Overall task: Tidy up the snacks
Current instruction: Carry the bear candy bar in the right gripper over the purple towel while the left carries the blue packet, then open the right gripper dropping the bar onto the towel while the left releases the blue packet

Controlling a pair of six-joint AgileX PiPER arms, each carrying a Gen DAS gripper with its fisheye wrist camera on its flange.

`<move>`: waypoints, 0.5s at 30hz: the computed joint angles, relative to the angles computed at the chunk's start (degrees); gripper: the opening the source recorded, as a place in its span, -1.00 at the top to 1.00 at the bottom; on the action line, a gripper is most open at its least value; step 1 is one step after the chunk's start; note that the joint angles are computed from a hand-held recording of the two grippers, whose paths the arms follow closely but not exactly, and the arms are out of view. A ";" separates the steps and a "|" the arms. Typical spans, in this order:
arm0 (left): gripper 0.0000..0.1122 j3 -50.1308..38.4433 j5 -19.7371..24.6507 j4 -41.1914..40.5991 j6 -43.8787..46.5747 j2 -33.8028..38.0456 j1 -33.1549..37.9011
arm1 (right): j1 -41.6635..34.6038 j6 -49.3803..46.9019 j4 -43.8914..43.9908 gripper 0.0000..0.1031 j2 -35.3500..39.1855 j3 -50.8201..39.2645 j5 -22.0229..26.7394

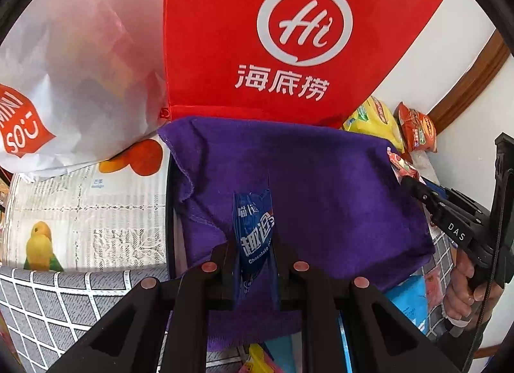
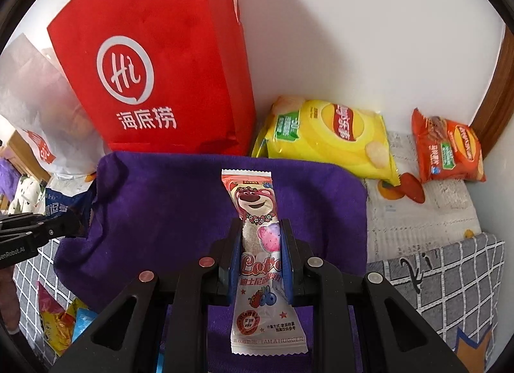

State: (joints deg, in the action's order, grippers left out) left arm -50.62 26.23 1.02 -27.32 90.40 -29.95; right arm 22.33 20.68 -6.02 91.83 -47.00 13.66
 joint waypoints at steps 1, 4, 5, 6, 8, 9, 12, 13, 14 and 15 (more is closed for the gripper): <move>0.76 0.10 -0.08 -0.12 0.18 0.15 0.00 | 0.05 0.41 -0.49 0.58 0.37 -0.14 0.11; 0.76 0.54 -0.78 -1.39 1.53 0.80 0.42 | 0.13 0.89 -1.02 0.58 1.26 -0.38 0.21; 0.76 0.62 -0.95 -1.78 1.79 1.03 0.52 | 0.08 0.18 -0.39 0.58 1.48 -0.51 0.24; 0.76 0.61 -0.93 -1.87 1.90 1.19 0.52 | 0.20 0.19 -0.49 0.57 1.76 -0.61 0.23; 0.76 0.51 -1.09 -1.63 1.87 1.62 0.34 | 0.58 1.36 -1.92 0.57 2.24 -0.79 0.25; 0.76 0.44 -1.13 -1.49 1.88 1.82 0.18 | 0.71 1.47 -2.18 0.57 2.47 -0.93 0.38; 0.76 0.10 -1.38 -1.78 2.13 2.56 -0.12 | 1.00 1.17 -2.18 0.57 3.11 -1.20 0.57; 0.76 -0.08 -1.37 -1.83 2.14 2.83 -0.22 | 1.11 1.75 -2.78 0.57 3.22 -1.22 0.59; 0.76 -0.13 -1.44 -1.65 1.86 2.98 -0.36 | 1.18 1.97 -3.03 0.56 3.29 -1.27 0.69; 0.76 -0.20 -1.45 -1.54 1.68 3.13 -0.46 | 1.21 1.74 -2.83 0.56 3.31 -1.27 0.73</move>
State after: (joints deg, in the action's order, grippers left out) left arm -50.81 24.79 -0.52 -25.64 93.53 -30.42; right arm 23.54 22.42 -8.85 95.15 -48.27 14.38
